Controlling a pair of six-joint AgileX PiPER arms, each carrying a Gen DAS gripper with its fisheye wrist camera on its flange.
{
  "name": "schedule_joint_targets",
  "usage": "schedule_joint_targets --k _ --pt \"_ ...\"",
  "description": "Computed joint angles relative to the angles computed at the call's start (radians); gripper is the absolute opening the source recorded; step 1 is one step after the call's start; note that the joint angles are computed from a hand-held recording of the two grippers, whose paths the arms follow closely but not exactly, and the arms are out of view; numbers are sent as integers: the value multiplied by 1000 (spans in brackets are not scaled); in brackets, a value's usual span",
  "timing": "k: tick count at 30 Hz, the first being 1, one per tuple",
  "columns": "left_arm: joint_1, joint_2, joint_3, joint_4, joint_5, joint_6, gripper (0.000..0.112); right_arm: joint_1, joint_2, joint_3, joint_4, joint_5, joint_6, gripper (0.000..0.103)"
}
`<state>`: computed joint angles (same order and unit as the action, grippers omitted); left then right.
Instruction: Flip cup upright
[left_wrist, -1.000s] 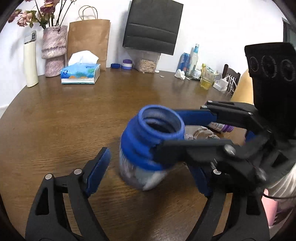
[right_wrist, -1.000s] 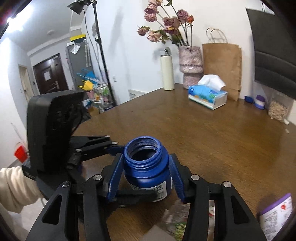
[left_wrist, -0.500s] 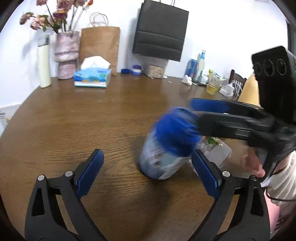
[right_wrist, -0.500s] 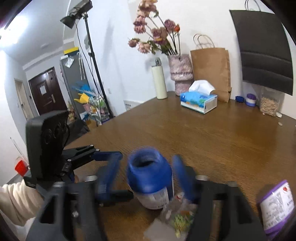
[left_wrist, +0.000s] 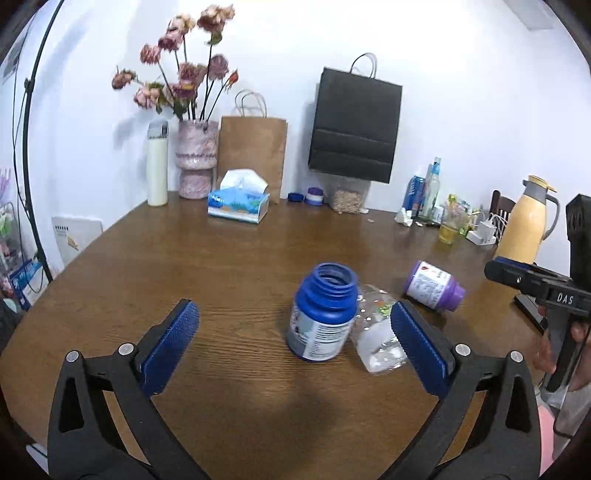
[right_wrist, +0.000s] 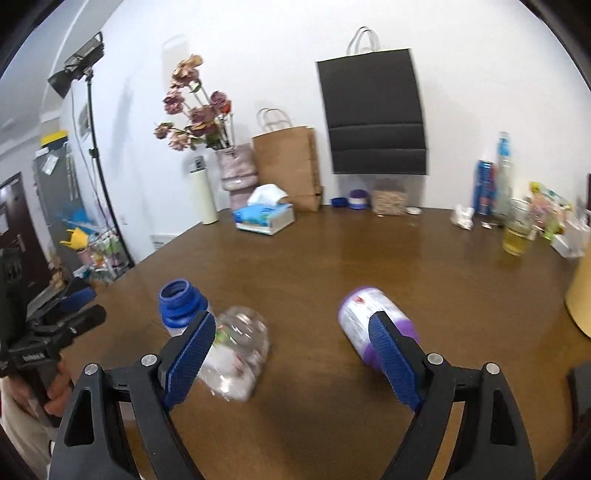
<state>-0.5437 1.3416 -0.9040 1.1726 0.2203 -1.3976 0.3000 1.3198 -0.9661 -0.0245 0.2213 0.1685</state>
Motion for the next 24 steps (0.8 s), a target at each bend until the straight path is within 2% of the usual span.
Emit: schedule_joint_targets --k 2,4,9,13,14,15,18,19,20,22,24 --pt "-60 -32 12 110 86 -103 103 23 -50 29 -200 29 194 89" --pt "-93 -62 26 149 117 -137 103 54 -84 45 -355 66 345 89" --pt "-128 -75 28 126 148 -101 103 100 -116 78 -485 88 466 89" --pt "-161 -73 27 141 214 -120 103 139 -116 101 -650 101 643 89" --pt "-184 -78 30 152 257 -146 103 154 -128 114 -712 109 706 89" --pt "-227 -82 31 158 339 -182 103 173 -145 137 -799 113 796 89" --pt "-352 -116 61 177 514 -264 103 254 -249 250 -1085 143 1092 89" --pt "-403 -130 80 189 575 -302 103 303 -289 292 -1178 177 1191 89" --pt "-476 -150 109 200 651 -354 103 369 -324 329 -1249 234 1272 89" --pt "-570 -169 151 212 739 -425 103 533 -391 395 -1337 393 1415 89" --pt "-725 -151 210 239 903 -529 103 722 -440 461 -1407 577 1569 89"
